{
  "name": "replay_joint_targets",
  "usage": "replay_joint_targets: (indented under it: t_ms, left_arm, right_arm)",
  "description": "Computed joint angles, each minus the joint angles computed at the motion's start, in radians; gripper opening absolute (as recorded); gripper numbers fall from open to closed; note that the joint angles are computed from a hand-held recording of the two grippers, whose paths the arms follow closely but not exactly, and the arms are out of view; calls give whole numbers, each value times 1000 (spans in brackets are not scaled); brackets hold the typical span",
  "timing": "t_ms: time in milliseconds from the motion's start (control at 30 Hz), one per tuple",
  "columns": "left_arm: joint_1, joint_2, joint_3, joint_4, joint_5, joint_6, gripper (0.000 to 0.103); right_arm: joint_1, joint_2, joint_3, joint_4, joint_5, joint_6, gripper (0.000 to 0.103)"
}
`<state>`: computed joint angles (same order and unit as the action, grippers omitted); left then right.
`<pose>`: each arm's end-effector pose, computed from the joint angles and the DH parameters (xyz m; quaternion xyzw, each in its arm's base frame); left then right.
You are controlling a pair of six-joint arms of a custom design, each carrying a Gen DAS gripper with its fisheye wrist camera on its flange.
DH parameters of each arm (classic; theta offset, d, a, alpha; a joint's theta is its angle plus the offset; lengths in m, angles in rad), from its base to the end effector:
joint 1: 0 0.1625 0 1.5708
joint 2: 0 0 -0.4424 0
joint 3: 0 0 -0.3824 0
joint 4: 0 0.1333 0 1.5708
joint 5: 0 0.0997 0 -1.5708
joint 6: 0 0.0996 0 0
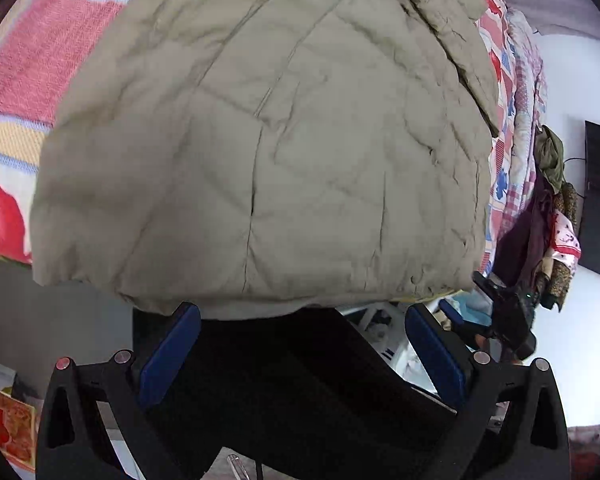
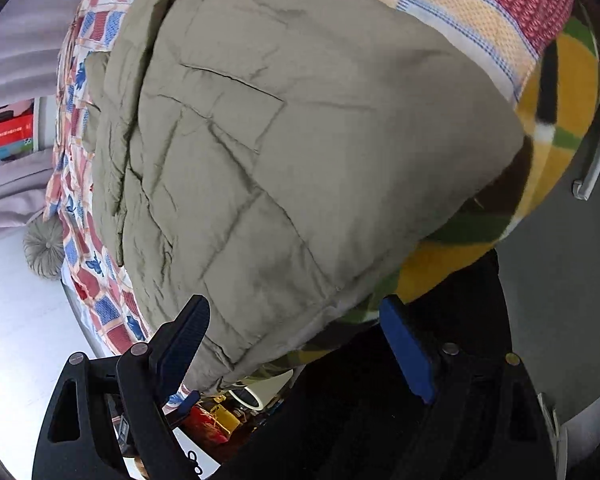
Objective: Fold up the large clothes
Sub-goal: 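Grasp the jacket hem with both grippers and lift it, then fold the held hem over toward the collar with both grippers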
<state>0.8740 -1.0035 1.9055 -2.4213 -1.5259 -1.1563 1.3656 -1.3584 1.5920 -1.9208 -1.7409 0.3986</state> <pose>-0.2597 -0.5250 0.1311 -0.2270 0.9733 -0.0025 0.0341 -0.0033 -0.5873 0.4205 -0.3005 -0.9482 0.0659 0.0788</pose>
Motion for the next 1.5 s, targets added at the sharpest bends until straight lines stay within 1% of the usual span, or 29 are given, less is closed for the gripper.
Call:
replay_joint_targets:
  t_ms: [100, 200, 267, 333, 433, 500, 533, 633, 667, 700, 767, 800, 833, 867, 900, 933, 967, 1000, 1033, 1067, 1100, 1167, 1300, 1367, 1400, 1500]
  left_arm:
    - [11, -4, 52, -78, -43, -19, 102]
    - [21, 8, 96, -152, -57, -76, 102]
    - [23, 21, 116, -195, -37, -119, 102]
    - [18, 35, 134, -271, -7, -155, 102]
    - [11, 53, 141, -364, 23, -165, 102]
    - [6, 61, 124, -366, 32, -146, 100]
    - [3, 68, 112, -364, 36, -134, 95]
    - [-1, 82, 84, -370, 40, -119, 93]
    - [-1, 87, 76, -376, 42, -116, 87]
    - [0, 92, 64, -377, 40, -109, 74]
    - [10, 99, 39, -362, 25, -79, 58]
    - [12, 103, 20, -342, 20, -57, 35]
    - [19, 101, 1, -310, 11, -28, 21]
    - [22, 93, -4, -298, 13, -9, 21]
    - [19, 94, -18, -285, 19, 8, 21]
    - [18, 89, -25, -276, 25, 22, 15]
    - [14, 88, -32, -272, 30, 31, 14]
    - [12, 86, -41, -266, 37, 39, 14]
    - [8, 84, -56, -249, 50, 50, 14]
    - [3, 82, -74, -229, 65, 64, 14]
    - [-2, 81, -94, -212, 80, 81, 14]
    - [-8, 74, -123, -193, 98, 121, 14]
    - [-10, 69, -215, -121, 155, 223, 14]
    - [-8, 69, -267, -88, 187, 279, 14]
    - [-7, 75, -298, -73, 203, 304, 14]
    - [0, 112, -415, -28, 249, 387, 14]
  right_arm:
    - [-12, 1, 16, -2, -19, 4, 89]
    - [-24, 8, 31, -19, -20, 16, 89]
    - [-41, 7, 46, -42, 10, 29, 89]
    - [-53, 8, 56, -68, 33, 48, 89]
    - [-65, 11, 63, -105, 85, 67, 89]
    - [-67, 11, 64, -128, 121, 62, 89]
    - [-66, 13, 60, -136, 138, 52, 89]
    - [-55, 27, 37, -138, 176, 18, 89]
    - [-53, 33, 30, -138, 187, 14, 89]
    - [-52, 38, 27, -141, 200, 13, 89]
    - [-52, 45, 27, -149, 222, 16, 89]
    - [-51, 51, 25, -151, 232, 17, 89]
    - [-49, 58, 19, -146, 236, 18, 89]
    - [-45, 63, 13, -140, 231, 21, 89]
    - [-40, 69, 8, -137, 218, 29, 84]
    - [-37, 72, 6, -139, 213, 35, 79]
    - [-35, 78, 2, -137, 211, 43, 65]
    - [-32, 83, -12, -117, 195, 53, 42]
    - [-27, 91, -33, -87, 169, 63, 30]
    - [-27, 95, -45, -71, 160, 64, 16]
    - [-19, 98, -52, -75, 150, 55, 10]
    - [-4, 99, -66, -78, 129, 17, 8]
    - [50, 131, -145, -71, 92, -71, 7]
    - [85, 162, -206, -59, 58, -125, 7]
    - [109, 188, -252, -48, 27, -157, 7]
    - [158, 249, -367, -33, -29, -245, 7]
